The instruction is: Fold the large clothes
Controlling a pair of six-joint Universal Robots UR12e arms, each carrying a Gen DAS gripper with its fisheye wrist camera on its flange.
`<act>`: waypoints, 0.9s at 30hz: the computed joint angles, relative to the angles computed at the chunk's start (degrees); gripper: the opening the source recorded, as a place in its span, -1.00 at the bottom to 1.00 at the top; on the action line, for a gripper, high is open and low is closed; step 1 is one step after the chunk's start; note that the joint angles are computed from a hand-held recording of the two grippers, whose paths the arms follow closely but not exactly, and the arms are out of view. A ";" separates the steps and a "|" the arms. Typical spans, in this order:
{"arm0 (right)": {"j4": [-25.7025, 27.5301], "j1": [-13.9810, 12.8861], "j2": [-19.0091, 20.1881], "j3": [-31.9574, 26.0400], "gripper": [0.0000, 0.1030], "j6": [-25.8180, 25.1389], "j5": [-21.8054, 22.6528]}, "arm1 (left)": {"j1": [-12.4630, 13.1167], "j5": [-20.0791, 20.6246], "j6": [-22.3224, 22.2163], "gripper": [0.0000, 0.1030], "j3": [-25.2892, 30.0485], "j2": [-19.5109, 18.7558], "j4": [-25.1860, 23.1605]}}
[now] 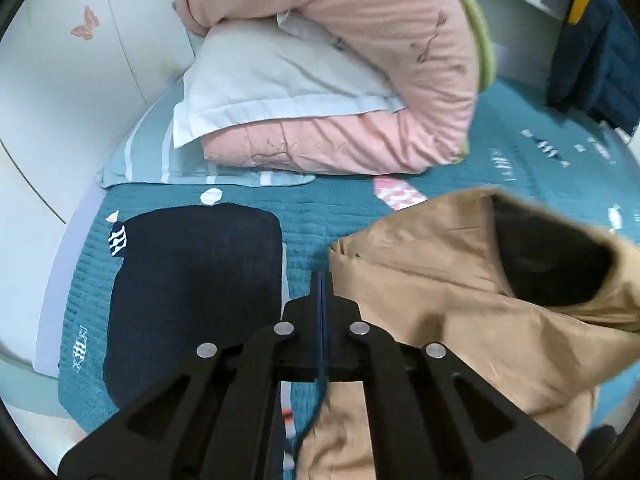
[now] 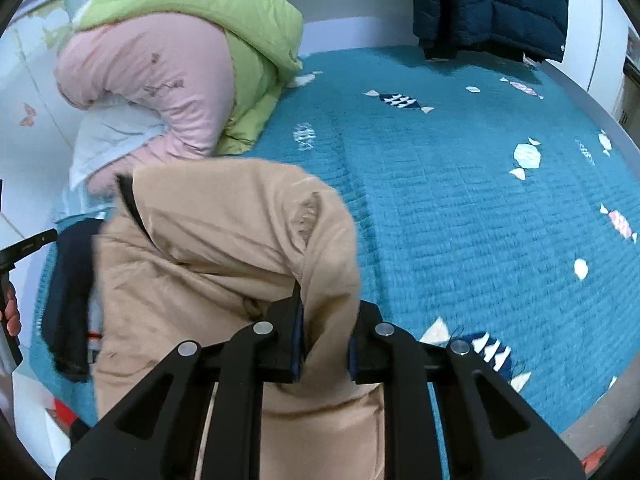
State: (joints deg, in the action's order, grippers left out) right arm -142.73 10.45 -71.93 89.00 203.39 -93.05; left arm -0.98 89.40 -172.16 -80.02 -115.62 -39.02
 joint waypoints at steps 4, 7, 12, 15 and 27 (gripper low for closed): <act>0.65 1.33 -0.43 0.17 -0.74 -0.42 -3.49 | -0.25 3.30 2.02 -0.94 -1.49 0.77 -0.03; -0.10 0.70 -0.77 0.78 -0.74 0.75 -1.46 | 0.43 -0.37 -0.72 0.16 0.05 -0.44 -6.96; 1.41 -0.09 1.06 -1.38 -0.73 0.35 -0.63 | 0.78 -4.89 -4.11 0.47 3.88 -4.65 -10.95; 2.47 -0.93 3.16 -3.45 -0.65 0.71 0.86 | 0.30 -3.72 -7.32 0.54 9.24 -9.10 -15.74; 19.21 -5.51 18.03 -18.87 0.08 3.96 9.81 | -1.63 -3.29 -6.68 -0.40 22.62 -19.61 -25.68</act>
State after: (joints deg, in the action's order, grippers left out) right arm -123.52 4.94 -53.89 70.13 207.35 -83.24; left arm -2.61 86.11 -178.83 -57.40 -135.23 -64.69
